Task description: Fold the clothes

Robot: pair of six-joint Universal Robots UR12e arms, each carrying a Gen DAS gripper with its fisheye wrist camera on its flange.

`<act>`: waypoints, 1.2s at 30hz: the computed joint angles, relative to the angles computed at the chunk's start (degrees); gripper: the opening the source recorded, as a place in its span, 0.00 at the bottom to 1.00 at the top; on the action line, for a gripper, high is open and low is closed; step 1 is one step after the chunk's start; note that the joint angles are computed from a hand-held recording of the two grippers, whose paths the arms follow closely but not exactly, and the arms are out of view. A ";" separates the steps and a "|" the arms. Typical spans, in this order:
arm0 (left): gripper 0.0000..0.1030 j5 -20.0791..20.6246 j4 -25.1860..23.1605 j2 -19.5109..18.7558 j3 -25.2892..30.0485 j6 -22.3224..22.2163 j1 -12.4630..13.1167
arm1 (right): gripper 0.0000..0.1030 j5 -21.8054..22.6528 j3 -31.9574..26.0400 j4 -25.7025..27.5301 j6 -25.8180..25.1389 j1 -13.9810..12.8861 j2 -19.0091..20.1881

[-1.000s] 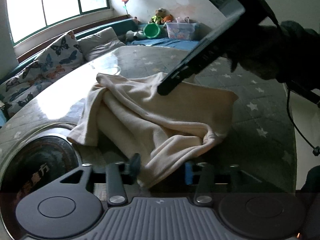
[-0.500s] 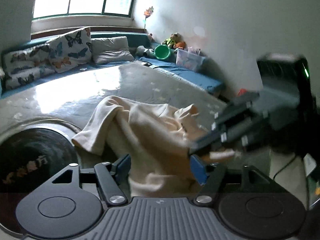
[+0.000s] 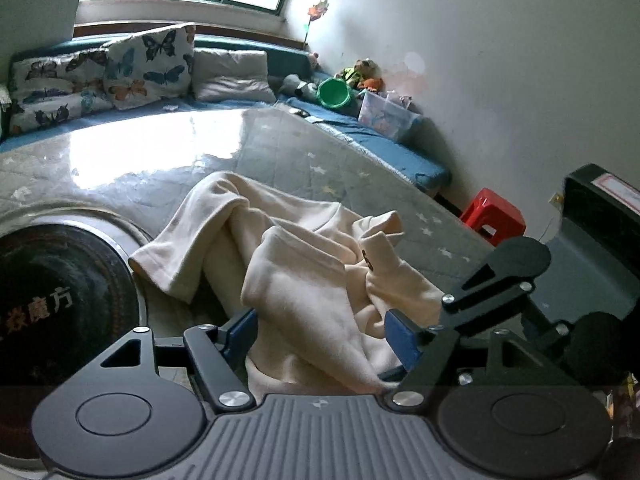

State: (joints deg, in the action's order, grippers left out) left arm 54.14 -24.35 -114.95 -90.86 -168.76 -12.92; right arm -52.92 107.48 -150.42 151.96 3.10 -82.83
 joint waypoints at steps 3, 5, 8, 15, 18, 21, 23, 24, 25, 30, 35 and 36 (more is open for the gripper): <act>0.68 0.05 -0.85 -0.12 -0.24 -0.27 0.00 | 0.05 0.33 0.28 -0.78 -1.28 0.39 -0.12; 0.56 0.01 -0.86 -0.14 -0.53 -0.55 0.06 | 0.05 0.41 0.28 -0.87 -2.00 0.63 -0.06; 0.34 -0.65 -1.32 -0.04 -0.83 -1.43 0.27 | 0.05 0.42 0.24 -1.01 -2.34 0.77 0.01; 0.13 -1.39 0.13 0.70 -1.98 -1.95 0.70 | 0.08 0.98 -0.05 -1.05 -1.64 -0.04 -0.06; 0.13 -0.83 0.78 0.99 -2.38 -2.33 0.88 | 0.12 1.41 0.31 -1.07 -0.19 -1.05 -0.91; 0.13 -0.51 1.01 1.19 -2.79 -3.15 1.21 | 0.13 -0.07 -0.02 -3.23 2.28 -1.95 -0.98; 0.13 -0.44 1.03 1.37 -3.04 -3.42 1.34 | 0.17 -2.59 -0.49 -5.39 3.92 -2.25 -0.76; 0.13 -0.41 1.03 1.46 -3.16 -3.56 1.40 | 0.19 -3.88 -0.75 -6.41 4.69 -2.39 -0.64; 0.13 -0.31 1.03 1.56 -3.28 -3.64 1.45 | 0.21 -5.49 -1.28 -6.95 5.40 -2.39 -0.18; 0.13 0.69 1.36 1.91 -3.53 -3.74 1.46 | 0.31 -12.53 -4.21 -7.50 8.31 -2.20 2.75; 0.13 1.64 1.67 1.91 -3.46 -4.24 1.58 | 0.33 -16.00 -6.75 -5.22 9.73 -2.16 5.55; 0.13 1.89 1.68 1.89 -3.41 -4.26 1.59 | 0.34 -16.15 -7.03 -4.49 9.74 -2.22 5.84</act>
